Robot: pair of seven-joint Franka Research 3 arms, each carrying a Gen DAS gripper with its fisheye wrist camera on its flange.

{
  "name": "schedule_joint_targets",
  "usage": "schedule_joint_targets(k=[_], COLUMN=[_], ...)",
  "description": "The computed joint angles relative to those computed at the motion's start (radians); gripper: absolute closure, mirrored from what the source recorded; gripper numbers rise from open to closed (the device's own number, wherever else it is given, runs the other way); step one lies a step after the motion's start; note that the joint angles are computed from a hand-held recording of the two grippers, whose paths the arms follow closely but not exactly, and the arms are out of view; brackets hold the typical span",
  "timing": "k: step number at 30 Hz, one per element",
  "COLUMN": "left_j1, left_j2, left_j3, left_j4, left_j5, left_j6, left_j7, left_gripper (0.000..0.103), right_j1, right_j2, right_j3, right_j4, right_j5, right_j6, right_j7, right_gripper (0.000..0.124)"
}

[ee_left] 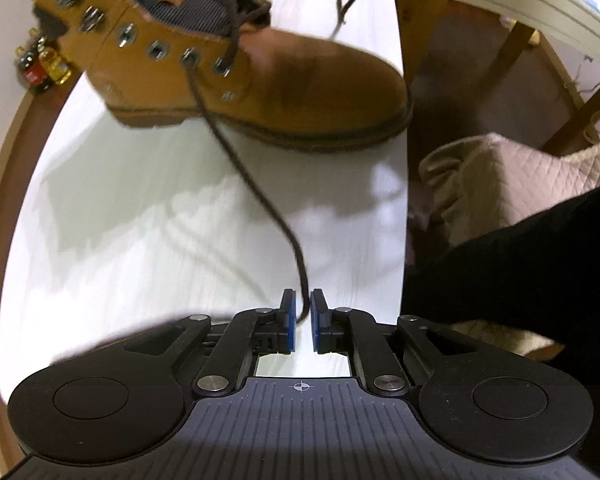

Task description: Lace up shoes with both hands

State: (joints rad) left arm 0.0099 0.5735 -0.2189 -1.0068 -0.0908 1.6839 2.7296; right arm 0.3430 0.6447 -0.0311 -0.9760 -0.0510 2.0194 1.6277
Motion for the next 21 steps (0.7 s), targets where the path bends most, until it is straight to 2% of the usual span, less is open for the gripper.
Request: schedule_joint_targets(k=[4, 7, 10, 13, 15, 18, 21], left_j1=[0.0, -0.006, -0.01, -0.022, -0.024, -0.041, -0.061], left_j2=[0.028, 0.057, 0.067, 0.096, 0.066, 0.068, 0.11], left_j3=[0.01, 0.01, 0.004, 0.0, -0.004, -0.007, -0.009], left_j4=[0.064, 0.127, 0.152, 0.206, 0.141, 0.135, 0.209], left_j5=[0.017, 0.02, 0.016, 0.012, 0.006, 0.012, 0.019], left_j6=[-0.031, -0.055, -0.058, -0.072, -0.026, -0.002, -0.021], left_j7=[-0.015, -0.034, -0.044, -0.062, -0.07, -0.079, -0.089], left_gripper=[0.093, 0.093, 0.093, 0.093, 0.093, 0.093, 0.092], right_j1=[-0.01, -0.064, -0.136, -0.171, -0.201, -0.21, -0.202], right_j2=[-0.025, -0.049, -0.083, -0.133, -0.186, -0.218, -0.281], right_j3=[-0.012, -0.001, 0.044, 0.047, 0.055, 0.047, 0.017], right_j4=[-0.046, -0.079, -0.135, -0.225, -0.319, -0.359, -0.435], right_j5=[0.0, 0.075, 0.219, 0.307, 0.393, 0.411, 0.36], right_j6=[0.004, 0.019, 0.072, 0.153, 0.234, 0.26, 0.265], right_j7=[0.041, 0.103, 0.11, 0.164, 0.204, 0.231, 0.282], right_gripper=[0.11, 0.107, 0.104, 0.101, 0.099, 0.098, 0.098])
